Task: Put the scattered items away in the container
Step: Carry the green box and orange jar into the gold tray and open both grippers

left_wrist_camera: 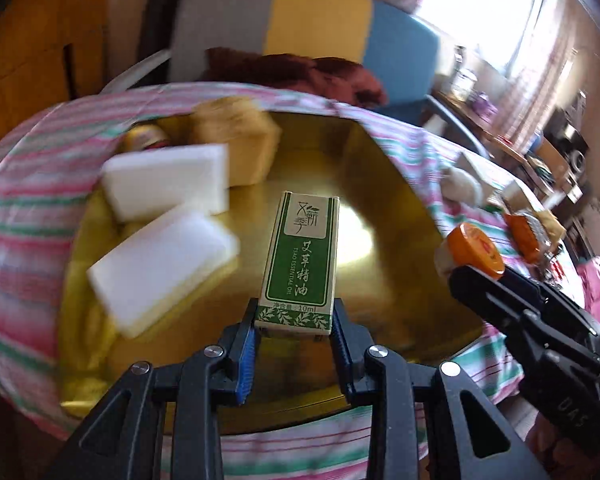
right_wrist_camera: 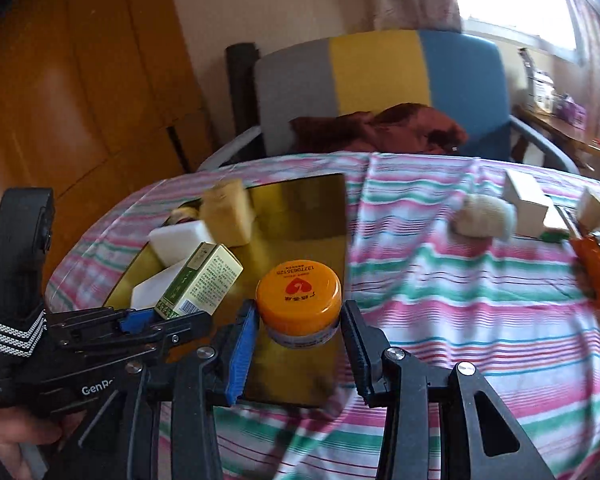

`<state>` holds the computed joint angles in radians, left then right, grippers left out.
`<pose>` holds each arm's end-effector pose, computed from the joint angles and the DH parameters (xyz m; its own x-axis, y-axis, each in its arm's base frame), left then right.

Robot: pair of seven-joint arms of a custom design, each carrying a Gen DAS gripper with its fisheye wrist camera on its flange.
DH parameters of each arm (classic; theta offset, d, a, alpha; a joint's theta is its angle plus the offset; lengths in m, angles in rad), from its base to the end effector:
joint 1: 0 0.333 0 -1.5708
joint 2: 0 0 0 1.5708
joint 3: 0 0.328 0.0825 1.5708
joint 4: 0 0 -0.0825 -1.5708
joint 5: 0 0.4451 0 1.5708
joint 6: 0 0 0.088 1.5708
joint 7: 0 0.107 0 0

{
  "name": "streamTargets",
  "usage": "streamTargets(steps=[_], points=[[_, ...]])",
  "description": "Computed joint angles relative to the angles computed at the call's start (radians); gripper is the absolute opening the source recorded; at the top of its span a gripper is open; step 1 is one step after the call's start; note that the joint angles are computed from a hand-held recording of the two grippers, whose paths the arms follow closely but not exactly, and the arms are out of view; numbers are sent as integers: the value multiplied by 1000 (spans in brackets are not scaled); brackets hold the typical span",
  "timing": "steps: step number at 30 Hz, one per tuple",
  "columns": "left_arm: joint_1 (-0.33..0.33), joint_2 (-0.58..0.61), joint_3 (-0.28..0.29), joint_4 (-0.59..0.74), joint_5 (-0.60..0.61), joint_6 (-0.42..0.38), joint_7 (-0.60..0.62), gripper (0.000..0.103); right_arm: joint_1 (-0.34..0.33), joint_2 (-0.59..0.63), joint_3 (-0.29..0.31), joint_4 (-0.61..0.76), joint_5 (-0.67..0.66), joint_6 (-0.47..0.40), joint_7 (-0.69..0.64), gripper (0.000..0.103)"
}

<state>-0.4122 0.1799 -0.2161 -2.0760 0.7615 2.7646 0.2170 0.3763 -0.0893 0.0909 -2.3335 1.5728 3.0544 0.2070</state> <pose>0.5174 -0.4077 0.3673 0.0327 -0.9795 0.1987 -0.8136 -0.1415 -0.5639 0.5187 0.1741 0.3830 0.3832 -0.9001 -0.2074 -0.6478 -0.1019 -0.7550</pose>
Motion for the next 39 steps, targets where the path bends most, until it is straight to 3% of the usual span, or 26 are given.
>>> streamTargets(steps=[7,11,15,17,21,30,39], points=[[24,-76,-8,-98,-3,-38,-35,32,21,58,23,30,-283,-64,243,43],[42,-112,-24,-136,-27,-69,-8,33,30,78,33,47,-339,-90,286,43],[42,-118,-39,-126,-26,-160,0,35,28,99,38,76,-351,-161,297,44],[48,-125,-40,-137,-29,-146,-6,37,27,108,43,87,-361,-191,307,48],[53,-135,-46,-145,-35,-140,7,43,34,101,56,78,-328,-176,246,51],[62,-165,-53,-174,-36,-100,-9,45,27,81,38,57,-272,-172,262,55],[61,-169,-61,-151,14,-172,-38,43,24,78,34,49,-290,-153,283,55]])
